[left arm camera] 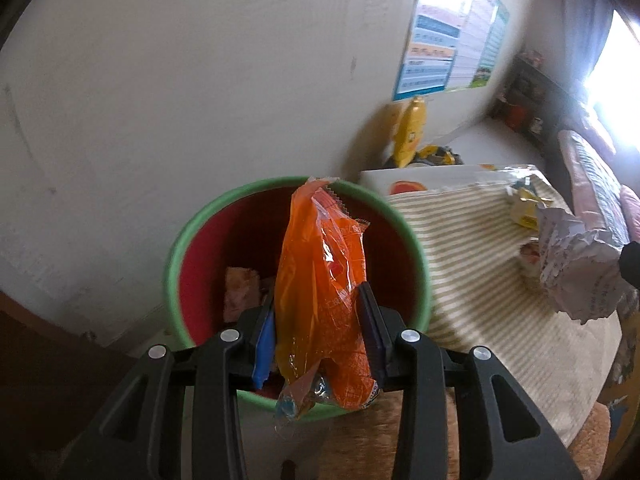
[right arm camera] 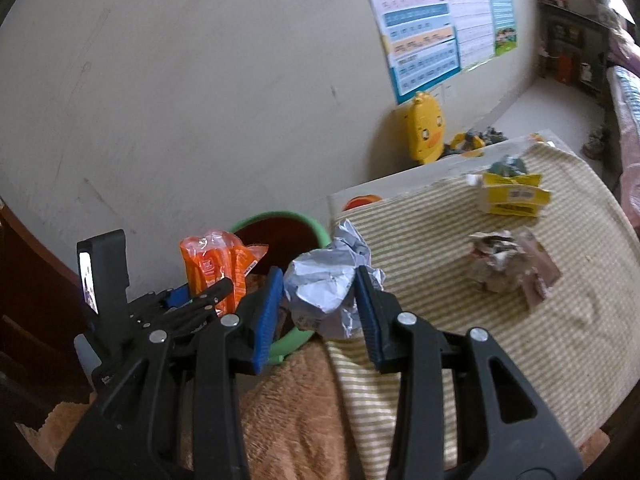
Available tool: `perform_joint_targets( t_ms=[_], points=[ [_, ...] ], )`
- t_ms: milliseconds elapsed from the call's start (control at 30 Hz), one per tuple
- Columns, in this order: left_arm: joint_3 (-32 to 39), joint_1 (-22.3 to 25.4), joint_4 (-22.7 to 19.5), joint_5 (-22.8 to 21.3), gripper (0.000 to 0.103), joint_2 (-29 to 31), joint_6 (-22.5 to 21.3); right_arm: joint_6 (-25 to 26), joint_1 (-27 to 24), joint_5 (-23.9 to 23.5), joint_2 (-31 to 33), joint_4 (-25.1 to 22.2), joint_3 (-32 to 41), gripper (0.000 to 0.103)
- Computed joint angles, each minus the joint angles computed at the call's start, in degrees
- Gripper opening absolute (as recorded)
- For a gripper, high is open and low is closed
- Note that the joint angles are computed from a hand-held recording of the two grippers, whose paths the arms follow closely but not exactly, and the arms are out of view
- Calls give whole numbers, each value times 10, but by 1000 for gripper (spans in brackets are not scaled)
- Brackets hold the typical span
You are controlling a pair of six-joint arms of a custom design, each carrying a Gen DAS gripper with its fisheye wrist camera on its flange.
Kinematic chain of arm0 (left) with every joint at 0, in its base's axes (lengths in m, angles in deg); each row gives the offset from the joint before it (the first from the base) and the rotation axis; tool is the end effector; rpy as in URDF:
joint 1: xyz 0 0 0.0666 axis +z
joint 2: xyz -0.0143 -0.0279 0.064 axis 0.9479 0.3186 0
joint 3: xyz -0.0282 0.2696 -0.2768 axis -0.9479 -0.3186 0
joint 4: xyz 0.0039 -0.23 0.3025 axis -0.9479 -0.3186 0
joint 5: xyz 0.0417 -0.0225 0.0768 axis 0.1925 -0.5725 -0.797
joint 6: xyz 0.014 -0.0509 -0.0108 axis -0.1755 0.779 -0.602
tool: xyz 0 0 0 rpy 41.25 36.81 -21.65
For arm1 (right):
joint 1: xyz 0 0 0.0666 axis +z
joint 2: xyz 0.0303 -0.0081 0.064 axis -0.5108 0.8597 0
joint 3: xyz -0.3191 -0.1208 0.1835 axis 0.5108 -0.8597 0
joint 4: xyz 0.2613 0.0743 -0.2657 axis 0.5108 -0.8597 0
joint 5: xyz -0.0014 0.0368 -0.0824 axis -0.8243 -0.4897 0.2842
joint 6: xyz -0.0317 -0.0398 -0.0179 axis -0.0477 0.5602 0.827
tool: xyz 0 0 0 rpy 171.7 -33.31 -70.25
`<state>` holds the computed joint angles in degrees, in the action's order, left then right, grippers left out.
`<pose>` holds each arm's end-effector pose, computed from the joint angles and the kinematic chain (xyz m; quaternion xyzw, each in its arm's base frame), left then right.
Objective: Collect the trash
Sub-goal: 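Carry the orange bag with the left gripper while the right carries the foil ball over the bucket, then open both grippers over the red bucket to drop the bag and foil ball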
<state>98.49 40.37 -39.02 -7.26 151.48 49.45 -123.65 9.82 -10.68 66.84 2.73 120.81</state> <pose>0.4791 -0.2873 0.4175 0.1542 0.9406 -0.0900 0.2889 0.3859 0.3135 0.4855 0.1479 0.9153 0.1323 0.3506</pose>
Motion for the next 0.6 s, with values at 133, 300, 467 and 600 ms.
perform_joint_targets(
  t_ms=[133, 300, 467, 600],
  points=[
    [-8, 13, -6, -2, 35, 1, 6, 11, -1, -26, 26, 5, 20, 37],
    [-18, 23, -13, 0, 35, 4, 14, 26, -3, -44, 57, 1, 49, 37],
    [-19, 22, -11, -13, 37, 6, 16, 48, -9, -53, 94, -3, 88, 37],
    [-20, 24, -12, -33, 53, 4, 24, 71, -13, -63, 127, 1, 130, 44]
  ],
)
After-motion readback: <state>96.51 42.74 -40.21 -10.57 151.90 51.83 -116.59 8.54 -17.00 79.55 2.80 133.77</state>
